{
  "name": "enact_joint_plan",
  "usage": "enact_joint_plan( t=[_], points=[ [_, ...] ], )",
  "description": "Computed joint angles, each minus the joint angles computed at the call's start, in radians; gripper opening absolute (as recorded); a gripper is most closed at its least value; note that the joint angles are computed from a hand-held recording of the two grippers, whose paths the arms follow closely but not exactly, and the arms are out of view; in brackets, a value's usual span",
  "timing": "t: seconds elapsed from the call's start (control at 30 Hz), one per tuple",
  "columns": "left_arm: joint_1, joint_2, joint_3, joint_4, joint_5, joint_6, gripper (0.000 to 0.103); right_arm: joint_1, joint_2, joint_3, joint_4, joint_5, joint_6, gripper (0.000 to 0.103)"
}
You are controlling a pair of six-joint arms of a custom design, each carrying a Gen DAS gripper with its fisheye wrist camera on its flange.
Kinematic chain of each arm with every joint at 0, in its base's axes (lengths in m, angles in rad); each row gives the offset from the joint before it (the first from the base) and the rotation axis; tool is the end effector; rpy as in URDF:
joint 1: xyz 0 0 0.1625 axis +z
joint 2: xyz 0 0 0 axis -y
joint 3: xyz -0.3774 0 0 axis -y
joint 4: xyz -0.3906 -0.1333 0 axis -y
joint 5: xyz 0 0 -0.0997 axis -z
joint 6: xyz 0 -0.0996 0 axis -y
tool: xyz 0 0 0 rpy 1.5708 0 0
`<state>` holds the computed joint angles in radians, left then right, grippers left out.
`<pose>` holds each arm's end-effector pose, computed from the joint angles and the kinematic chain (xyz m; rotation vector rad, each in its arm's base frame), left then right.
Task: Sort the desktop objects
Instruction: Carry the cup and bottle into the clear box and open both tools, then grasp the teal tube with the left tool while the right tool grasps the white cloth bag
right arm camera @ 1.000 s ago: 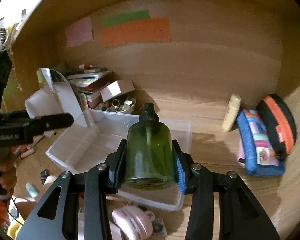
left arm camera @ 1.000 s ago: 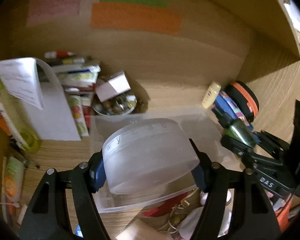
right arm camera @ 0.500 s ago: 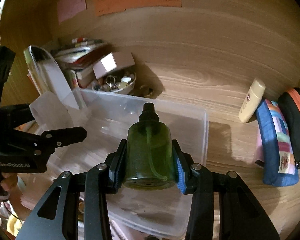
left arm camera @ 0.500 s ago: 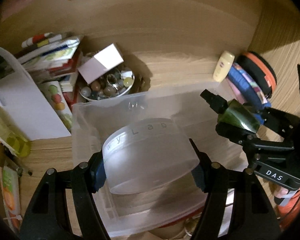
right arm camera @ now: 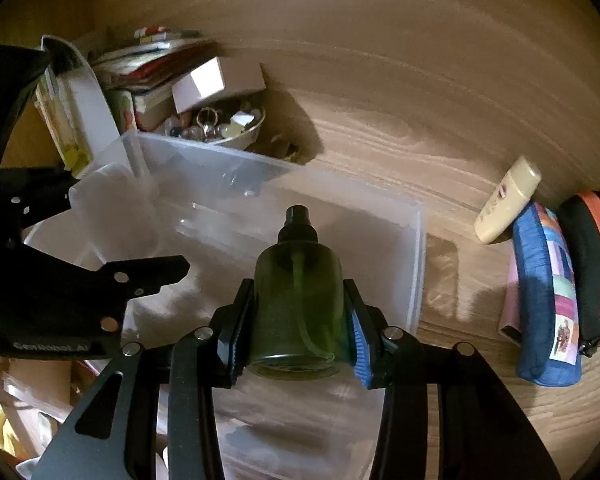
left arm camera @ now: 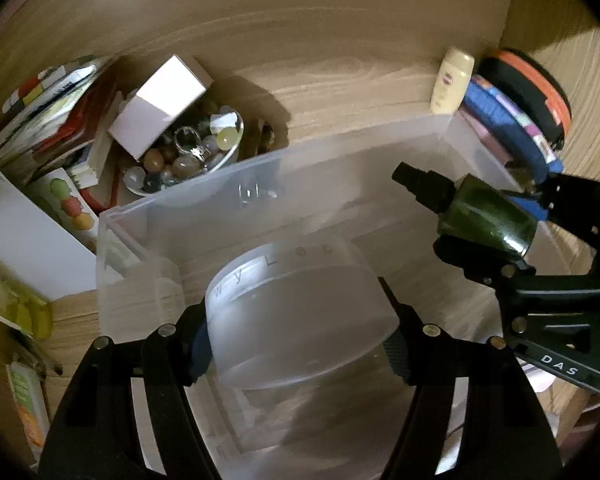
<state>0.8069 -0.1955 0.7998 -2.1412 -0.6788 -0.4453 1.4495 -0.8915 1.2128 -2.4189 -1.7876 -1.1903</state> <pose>-0.3936 -0.7157 -0.0520 0.3868 2.2891 -0.5986 0.0212 -0.7509 0.2988 1.2714 -2.2991 0.3870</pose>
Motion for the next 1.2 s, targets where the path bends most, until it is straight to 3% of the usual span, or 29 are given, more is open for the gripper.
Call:
enact_joint_plan(
  t=[0.2, 0.6, 0.83, 1.2],
  points=[
    [0.004, 0.015, -0.037, 0.072, -0.016, -0.005, 0.069, 0.005, 0.014, -0.005, 0.005, -0.032, -0.011, 0.038],
    [0.007, 0.027, -0.073, 0.142, -0.024, -0.007, 0.069, 0.018, 0.018, 0.043, -0.097, -0.087, -0.061, 0.038],
    [-0.002, 0.017, -0.047, 0.113, 0.003, -0.014, 0.075, 0.019, 0.010, 0.043, -0.091, -0.092, -0.052, 0.039],
    [-0.079, -0.099, 0.161, -0.092, 0.153, 0.011, 0.084, 0.009, -0.126, 0.177, -0.205, 0.046, -0.050, 0.072]
  ],
)
